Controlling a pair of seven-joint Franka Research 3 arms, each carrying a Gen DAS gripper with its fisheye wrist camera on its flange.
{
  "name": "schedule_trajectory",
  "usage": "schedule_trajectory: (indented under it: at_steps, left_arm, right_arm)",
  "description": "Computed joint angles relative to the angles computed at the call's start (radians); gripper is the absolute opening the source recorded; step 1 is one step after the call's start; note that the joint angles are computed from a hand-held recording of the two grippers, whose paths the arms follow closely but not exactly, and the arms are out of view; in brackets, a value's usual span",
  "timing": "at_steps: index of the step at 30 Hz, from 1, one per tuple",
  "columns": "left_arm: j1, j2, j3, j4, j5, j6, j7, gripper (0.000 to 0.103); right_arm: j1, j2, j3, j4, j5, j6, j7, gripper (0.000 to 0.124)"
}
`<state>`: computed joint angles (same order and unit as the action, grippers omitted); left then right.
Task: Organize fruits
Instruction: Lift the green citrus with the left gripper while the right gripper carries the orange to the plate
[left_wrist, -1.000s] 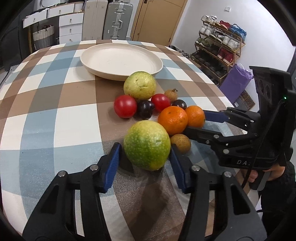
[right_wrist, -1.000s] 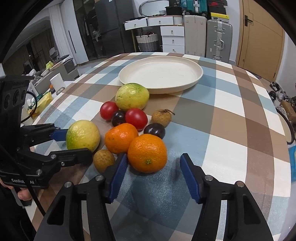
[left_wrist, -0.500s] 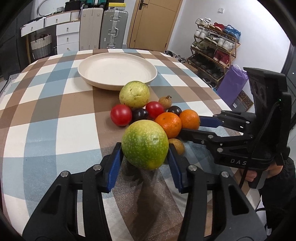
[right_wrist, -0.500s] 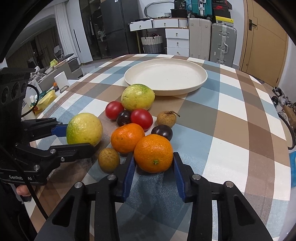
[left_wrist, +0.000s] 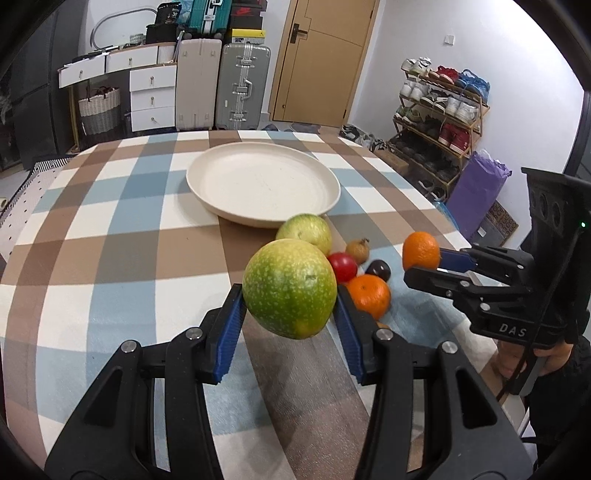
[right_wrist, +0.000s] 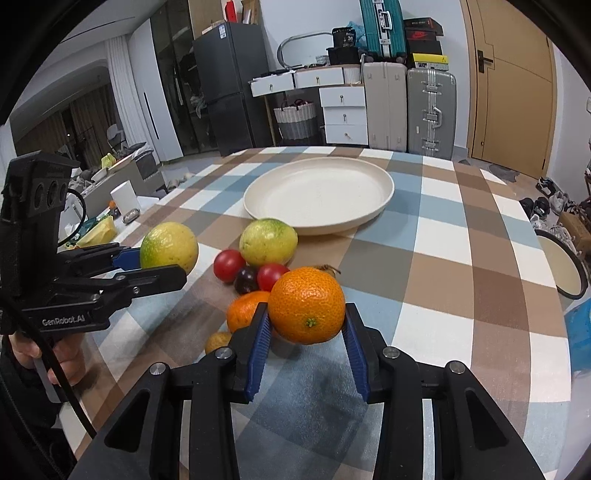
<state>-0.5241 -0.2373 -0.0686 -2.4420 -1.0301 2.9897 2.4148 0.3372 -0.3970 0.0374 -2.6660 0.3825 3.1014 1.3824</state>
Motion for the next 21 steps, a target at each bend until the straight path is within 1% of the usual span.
schedule_trajectory:
  at_steps: [4, 10, 11, 13, 15, 17, 19, 21]
  left_arm:
    - [0.008, 0.019, -0.001, 0.029, 0.009, 0.015, 0.005, 0.045]
    - [0.033, 0.072, -0.014, 0.091, 0.004, 0.023, 0.010, 0.045]
    - [0.040, 0.080, -0.019, 0.100, -0.001, 0.023, 0.014, 0.045]
    - [0.058, 0.098, -0.033, 0.120, 0.002, 0.025, 0.008, 0.045]
    - [0.076, 0.119, -0.046, 0.145, -0.001, 0.025, 0.003, 0.045]
    - [0.094, 0.132, -0.059, 0.160, -0.009, 0.023, 0.010, 0.045]
    - [0.114, 0.149, -0.077, 0.174, 0.010, 0.031, -0.003, 0.045]
    - [0.129, 0.163, -0.089, 0.187, 0.016, 0.039, -0.002, 0.045]
  right_arm:
    - [0.038, 0.006, -0.029, 0.010, 0.017, 0.042, -0.021, 0.040]
    - [0.049, 0.035, -0.038, 0.041, 0.021, 0.097, -0.024, 0.040]
    - [0.066, 0.041, -0.056, 0.049, 0.025, 0.105, -0.031, 0.040]
    - [0.123, 0.051, -0.112, 0.068, 0.037, 0.108, -0.059, 0.040]
    - [0.132, 0.064, -0.121, 0.083, 0.042, 0.113, -0.072, 0.040]
    - [0.158, 0.079, -0.147, 0.104, 0.053, 0.112, -0.093, 0.040]
    - [0.162, 0.094, -0.150, 0.123, 0.063, 0.112, -0.105, 0.040]
    - [0.186, 0.108, -0.172, 0.139, 0.080, 0.118, -0.125, 0.040]
